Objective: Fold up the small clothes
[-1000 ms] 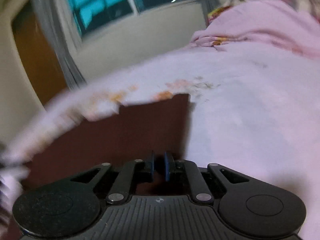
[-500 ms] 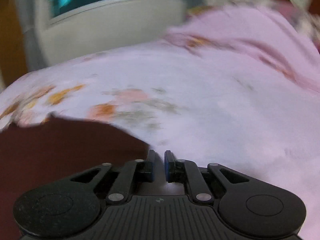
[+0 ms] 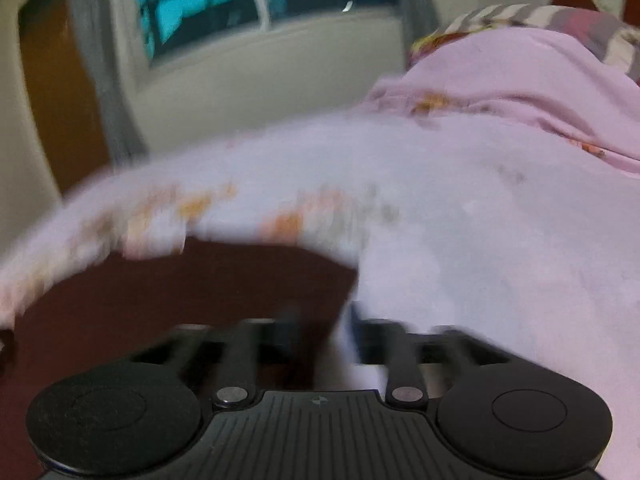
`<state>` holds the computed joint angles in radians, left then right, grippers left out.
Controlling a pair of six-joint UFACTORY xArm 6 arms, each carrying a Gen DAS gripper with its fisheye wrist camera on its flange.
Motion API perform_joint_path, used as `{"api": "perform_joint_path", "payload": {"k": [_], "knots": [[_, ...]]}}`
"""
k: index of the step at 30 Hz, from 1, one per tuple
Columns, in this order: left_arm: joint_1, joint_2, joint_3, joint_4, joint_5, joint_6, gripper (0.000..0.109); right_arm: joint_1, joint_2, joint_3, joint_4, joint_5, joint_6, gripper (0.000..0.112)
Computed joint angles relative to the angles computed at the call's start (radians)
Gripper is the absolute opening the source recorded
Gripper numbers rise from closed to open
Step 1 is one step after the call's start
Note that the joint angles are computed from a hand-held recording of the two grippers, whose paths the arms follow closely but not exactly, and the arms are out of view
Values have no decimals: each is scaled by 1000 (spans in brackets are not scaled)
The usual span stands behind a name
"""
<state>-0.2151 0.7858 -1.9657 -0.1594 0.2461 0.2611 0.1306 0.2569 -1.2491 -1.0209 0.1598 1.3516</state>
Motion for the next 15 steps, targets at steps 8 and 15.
{"api": "perform_joint_path", "payload": {"k": [8,15], "knots": [[39,-508,597,-739,59,643,68,37,-469,488,137,-144,-1,69],[164,-897,993,-795,449,647,65,259,-1100,971,744,49,-225,39]]}}
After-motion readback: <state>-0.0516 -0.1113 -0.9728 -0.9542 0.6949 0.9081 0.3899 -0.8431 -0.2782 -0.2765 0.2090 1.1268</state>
